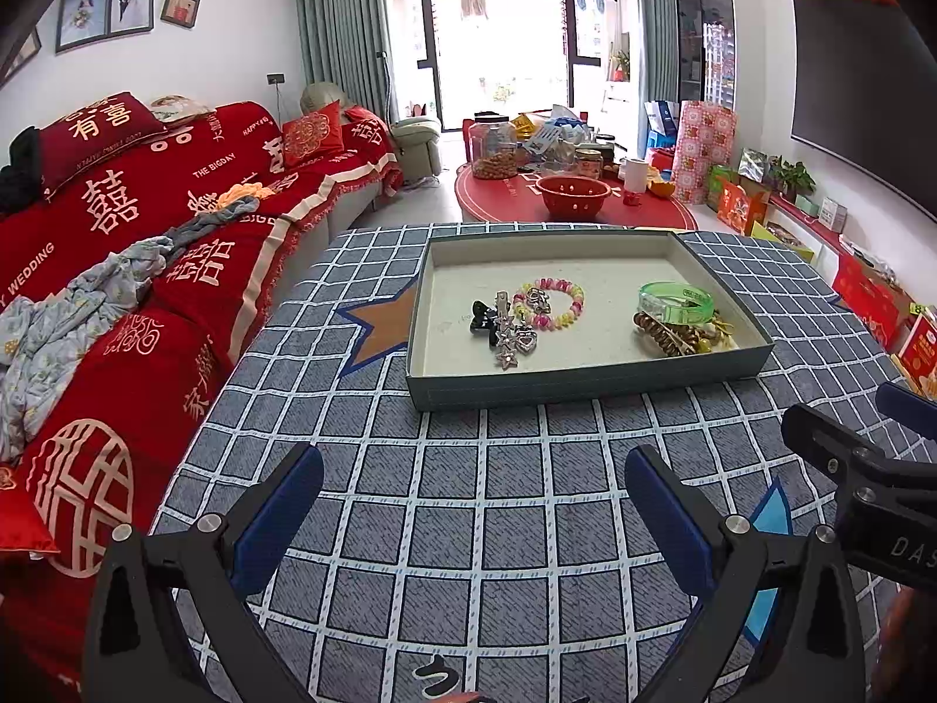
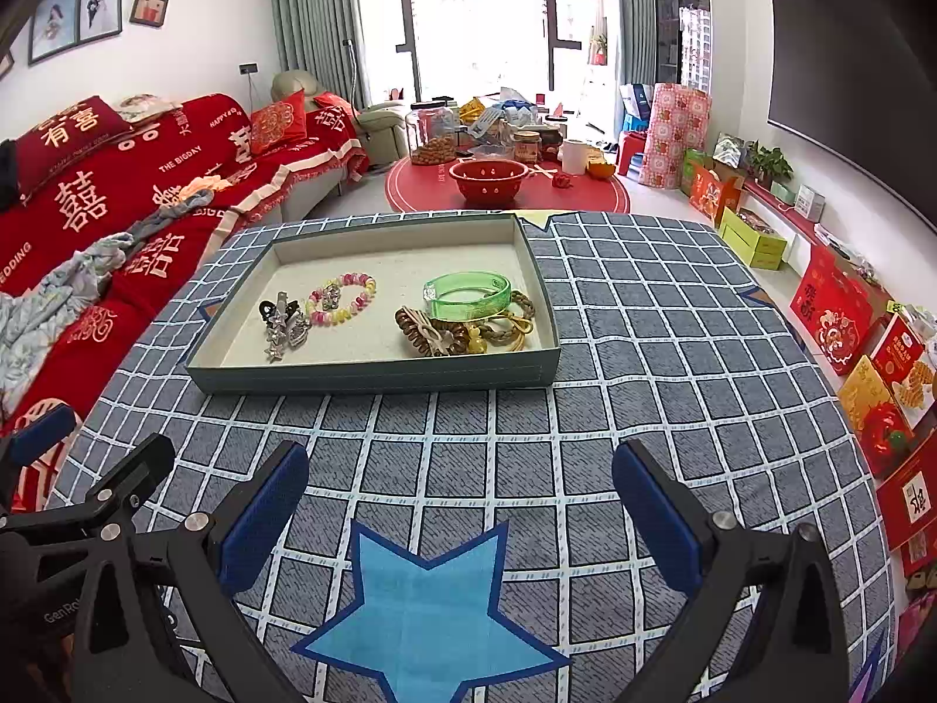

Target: Organize jewelry

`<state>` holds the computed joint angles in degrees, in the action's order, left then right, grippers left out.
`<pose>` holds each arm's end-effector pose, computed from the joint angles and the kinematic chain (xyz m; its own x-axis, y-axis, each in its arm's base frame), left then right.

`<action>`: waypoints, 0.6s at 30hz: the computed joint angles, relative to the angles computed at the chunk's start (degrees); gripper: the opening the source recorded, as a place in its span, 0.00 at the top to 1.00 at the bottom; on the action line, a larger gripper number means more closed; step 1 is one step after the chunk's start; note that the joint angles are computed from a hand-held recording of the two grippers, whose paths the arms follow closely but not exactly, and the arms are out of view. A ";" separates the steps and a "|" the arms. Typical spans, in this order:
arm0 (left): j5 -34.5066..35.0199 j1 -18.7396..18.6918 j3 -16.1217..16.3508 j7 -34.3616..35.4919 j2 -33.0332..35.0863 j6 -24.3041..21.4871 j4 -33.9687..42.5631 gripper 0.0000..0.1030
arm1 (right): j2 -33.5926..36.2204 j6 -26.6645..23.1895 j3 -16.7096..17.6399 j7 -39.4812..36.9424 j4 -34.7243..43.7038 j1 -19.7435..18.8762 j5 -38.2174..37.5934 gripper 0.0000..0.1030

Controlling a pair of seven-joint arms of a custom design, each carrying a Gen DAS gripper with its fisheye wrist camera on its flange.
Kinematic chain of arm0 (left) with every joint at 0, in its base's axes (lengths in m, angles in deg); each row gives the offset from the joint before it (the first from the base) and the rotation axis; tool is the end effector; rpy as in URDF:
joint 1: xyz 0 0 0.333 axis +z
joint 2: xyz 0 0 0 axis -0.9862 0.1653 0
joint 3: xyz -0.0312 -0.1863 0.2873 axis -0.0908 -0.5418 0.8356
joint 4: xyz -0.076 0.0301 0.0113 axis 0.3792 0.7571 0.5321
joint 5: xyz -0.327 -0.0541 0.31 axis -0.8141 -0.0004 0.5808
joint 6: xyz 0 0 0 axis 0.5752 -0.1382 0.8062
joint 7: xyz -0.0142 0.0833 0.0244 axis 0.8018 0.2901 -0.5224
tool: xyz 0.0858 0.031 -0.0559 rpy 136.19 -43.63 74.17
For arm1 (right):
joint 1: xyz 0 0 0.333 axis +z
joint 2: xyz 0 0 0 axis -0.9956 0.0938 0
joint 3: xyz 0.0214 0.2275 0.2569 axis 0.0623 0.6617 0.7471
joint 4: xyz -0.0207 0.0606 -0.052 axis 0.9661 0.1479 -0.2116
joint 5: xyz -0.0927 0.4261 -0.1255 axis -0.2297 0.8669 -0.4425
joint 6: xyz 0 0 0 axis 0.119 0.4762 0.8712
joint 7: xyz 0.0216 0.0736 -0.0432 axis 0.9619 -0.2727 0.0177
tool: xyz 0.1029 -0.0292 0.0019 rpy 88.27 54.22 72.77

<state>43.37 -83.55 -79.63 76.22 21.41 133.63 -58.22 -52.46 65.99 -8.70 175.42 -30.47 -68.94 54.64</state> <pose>0.5974 -0.0725 0.6657 -0.3097 -0.9490 -0.0588 -0.6079 0.2452 -0.7552 0.5464 0.2526 0.6778 -0.3237 -0.9446 -0.0537 -0.6438 0.2615 -0.7192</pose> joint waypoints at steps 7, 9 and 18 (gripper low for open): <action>-0.01 0.03 0.04 0.06 0.07 0.06 0.00 0.00 | -0.03 0.05 -0.05 -0.10 -0.05 0.02 0.12 0.00; 0.06 0.06 0.03 0.00 0.06 0.16 -0.02 0.00 | -0.04 0.01 -0.02 0.01 -0.07 -0.02 -0.03 0.00; 0.05 0.10 0.03 -0.22 0.09 0.23 -0.13 0.00 | 0.17 -0.20 0.02 0.13 0.27 0.12 -0.22 0.00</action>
